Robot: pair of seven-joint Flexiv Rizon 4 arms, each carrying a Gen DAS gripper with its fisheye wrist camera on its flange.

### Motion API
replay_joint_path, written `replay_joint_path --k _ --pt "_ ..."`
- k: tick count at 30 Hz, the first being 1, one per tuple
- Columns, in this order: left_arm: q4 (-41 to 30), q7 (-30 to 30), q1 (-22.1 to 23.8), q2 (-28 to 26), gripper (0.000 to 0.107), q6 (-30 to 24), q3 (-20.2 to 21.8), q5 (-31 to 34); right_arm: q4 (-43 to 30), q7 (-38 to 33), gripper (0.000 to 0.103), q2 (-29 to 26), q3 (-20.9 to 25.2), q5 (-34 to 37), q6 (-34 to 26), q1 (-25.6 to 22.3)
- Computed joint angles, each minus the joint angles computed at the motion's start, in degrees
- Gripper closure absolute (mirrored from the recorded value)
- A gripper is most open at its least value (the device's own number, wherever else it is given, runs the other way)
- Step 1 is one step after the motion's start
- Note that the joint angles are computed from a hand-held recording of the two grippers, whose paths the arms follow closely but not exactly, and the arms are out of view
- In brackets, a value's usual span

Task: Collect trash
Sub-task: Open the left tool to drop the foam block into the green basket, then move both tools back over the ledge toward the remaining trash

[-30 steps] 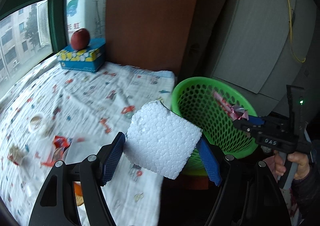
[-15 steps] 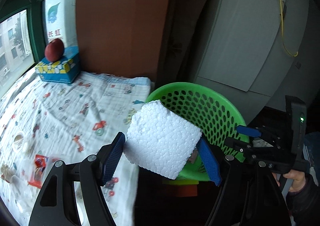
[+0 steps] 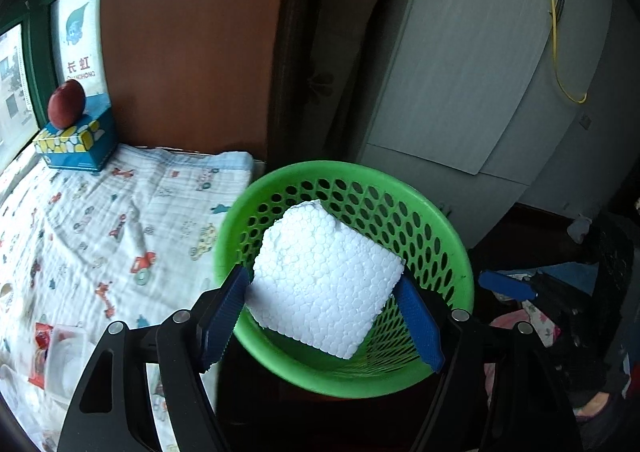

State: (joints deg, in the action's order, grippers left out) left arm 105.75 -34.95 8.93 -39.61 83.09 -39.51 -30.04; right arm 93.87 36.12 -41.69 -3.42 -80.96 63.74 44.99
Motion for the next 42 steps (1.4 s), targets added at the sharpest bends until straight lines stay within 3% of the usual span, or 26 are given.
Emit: replay_joint_path --k 5,12,28,36,42 --pt "-1.1 -0.9 -2.1 -0.3 0.030 -0.4 1.6 0.3 0.4 1.8 0.028 0.3 0.0 -1.7 0.2 -0.1" --pt "-0.5 -1.0 -1.6 -0.2 0.025 -0.2 0.7 -0.4 0.5 3.0 0.028 0.3 0.5 -2.6 0.5 -0.5" --pt "7.1 -8.5 7.7 3.9 0.021 9.2 -1.7 3.8 -7.3 -4.4 0.024 -3.9 -0.8 1.0 2.4 1.7" --pt "8.7 -15.9 7.4 6.2 0.020 13.0 6.4 8.1 -15.6 -13.3 0.023 -8.9 -3.2 8.7 5.3 4.2" --pt "7.7 -22.6 5.5 6.4 0.020 14.2 15.0 9.9 -23.2 -23.1 0.023 -13.6 -3.6 17.2 6.4 5.5"
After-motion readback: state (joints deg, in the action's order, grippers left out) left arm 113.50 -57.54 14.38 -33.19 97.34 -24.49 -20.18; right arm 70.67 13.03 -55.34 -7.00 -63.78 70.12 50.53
